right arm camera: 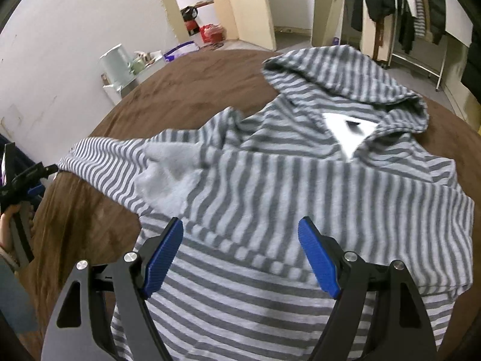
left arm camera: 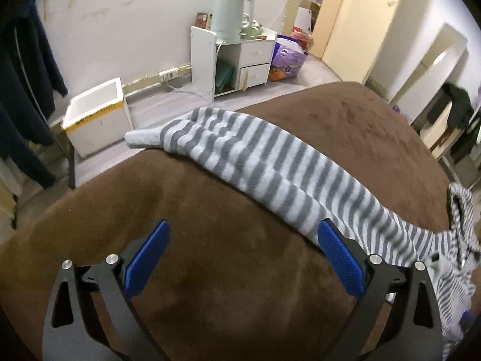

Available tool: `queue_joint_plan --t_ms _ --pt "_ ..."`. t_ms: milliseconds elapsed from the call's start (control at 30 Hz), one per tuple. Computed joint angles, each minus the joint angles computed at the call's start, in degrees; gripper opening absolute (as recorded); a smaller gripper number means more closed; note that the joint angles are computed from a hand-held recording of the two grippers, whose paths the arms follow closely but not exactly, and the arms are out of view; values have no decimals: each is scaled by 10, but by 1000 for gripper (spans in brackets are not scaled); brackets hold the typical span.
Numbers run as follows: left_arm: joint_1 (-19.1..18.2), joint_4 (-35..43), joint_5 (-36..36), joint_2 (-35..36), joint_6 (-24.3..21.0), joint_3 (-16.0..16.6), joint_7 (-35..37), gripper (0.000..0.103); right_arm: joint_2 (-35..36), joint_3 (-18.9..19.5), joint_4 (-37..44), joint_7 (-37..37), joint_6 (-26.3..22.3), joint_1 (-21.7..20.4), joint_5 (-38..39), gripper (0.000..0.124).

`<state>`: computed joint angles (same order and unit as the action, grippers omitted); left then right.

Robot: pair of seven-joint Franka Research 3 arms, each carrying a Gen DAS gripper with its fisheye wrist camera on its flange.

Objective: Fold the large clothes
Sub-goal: 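Move the left tool to the other sleeve cuff and close on it, then lift the sleeve with the left tool and fold it across the hoodie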

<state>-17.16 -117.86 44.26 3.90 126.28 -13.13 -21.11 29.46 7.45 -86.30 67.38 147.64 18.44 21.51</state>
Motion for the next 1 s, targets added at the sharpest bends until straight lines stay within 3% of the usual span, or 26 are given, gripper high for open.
queue_joint_plan --t_ms 200,367,700,733,767,833,1000 --pt "25 -54 67 -12 88 17 -99 93 12 -4 5 12 0 16 -18 79" --pt "48 -54 78 9 134 32 -102 87 29 -7 20 22 -4 24 -31 79" --pt "60 -16 63 45 107 48 -38 88 66 -3 57 52 -10 29 -34 79" --pt "59 -16 66 46 107 49 -38 85 67 0 57 54 -6 29 -30 79" --pt "59 -14 63 46 99 49 -33 70 67 3 57 52 -4 28 -26 79" --pt "56 -16 58 41 80 49 -31 55 73 10 66 48 -12 27 -19 79" --pt "59 -19 61 32 82 46 -15 28 93 15 93 38 -21 40 -19 79"
